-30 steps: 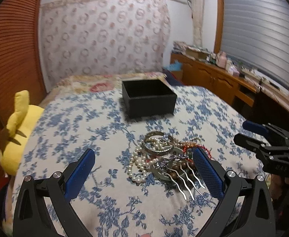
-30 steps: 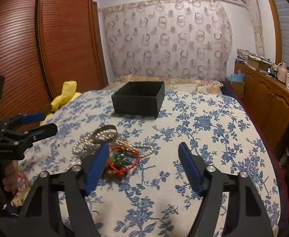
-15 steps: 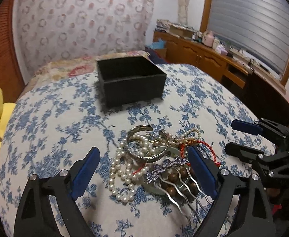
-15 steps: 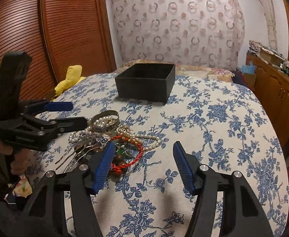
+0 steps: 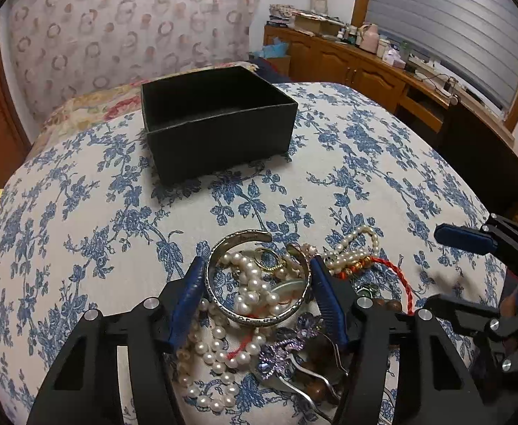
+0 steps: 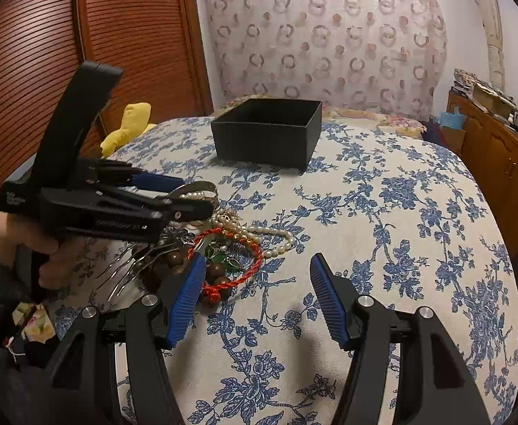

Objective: Organize jewelry
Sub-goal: 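Lower both tools toward the jewelry pile, opening their fingers, then grasp the silver cuff bangle with the left tool while the right tool grasps the red string bracelet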

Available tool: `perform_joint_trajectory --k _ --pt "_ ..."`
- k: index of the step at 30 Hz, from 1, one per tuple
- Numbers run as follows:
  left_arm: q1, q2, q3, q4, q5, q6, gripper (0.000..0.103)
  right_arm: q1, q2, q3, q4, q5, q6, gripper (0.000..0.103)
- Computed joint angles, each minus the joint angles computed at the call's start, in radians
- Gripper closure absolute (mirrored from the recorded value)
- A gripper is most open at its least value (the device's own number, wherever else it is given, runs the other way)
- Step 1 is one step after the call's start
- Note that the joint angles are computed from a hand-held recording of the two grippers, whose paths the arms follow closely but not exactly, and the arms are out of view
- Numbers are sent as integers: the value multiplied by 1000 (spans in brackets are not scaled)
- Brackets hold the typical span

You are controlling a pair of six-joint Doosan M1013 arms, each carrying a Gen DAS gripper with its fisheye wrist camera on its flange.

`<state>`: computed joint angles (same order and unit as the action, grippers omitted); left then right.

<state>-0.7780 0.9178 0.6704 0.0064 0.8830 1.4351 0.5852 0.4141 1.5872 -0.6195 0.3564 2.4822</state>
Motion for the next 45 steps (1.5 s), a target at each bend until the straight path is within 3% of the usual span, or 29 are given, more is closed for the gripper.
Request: perform_joint_trajectory --k 7,12,16,18,27,28,31,35,45 --pt "10 -52 98 -11 -103 -33 46 -11 18 -24 193 -6 -222 47" --pt "13 -89 161 10 -161 -69 46 -15 26 -40 345 -21 -400 60" --pt "12 -118 212 19 -205 -87 46 -15 37 -62 289 13 -344 61" --pt "11 -127 228 23 -219 -90 46 -20 43 -72 282 38 -326 68" --pt "6 -140 250 40 -251 -102 46 -50 59 -86 474 77 -437 82" --pt "6 -141 252 41 -254 -102 46 -49 61 -89 467 82 -431 83" --pt "5 -143 256 44 -264 -105 46 -47 66 -99 453 99 -428 98" --pt "7 -143 256 36 -269 -103 46 -49 62 -96 461 88 -452 99" --pt "17 -137 235 57 -276 -124 46 -38 35 -107 322 38 -404 100"
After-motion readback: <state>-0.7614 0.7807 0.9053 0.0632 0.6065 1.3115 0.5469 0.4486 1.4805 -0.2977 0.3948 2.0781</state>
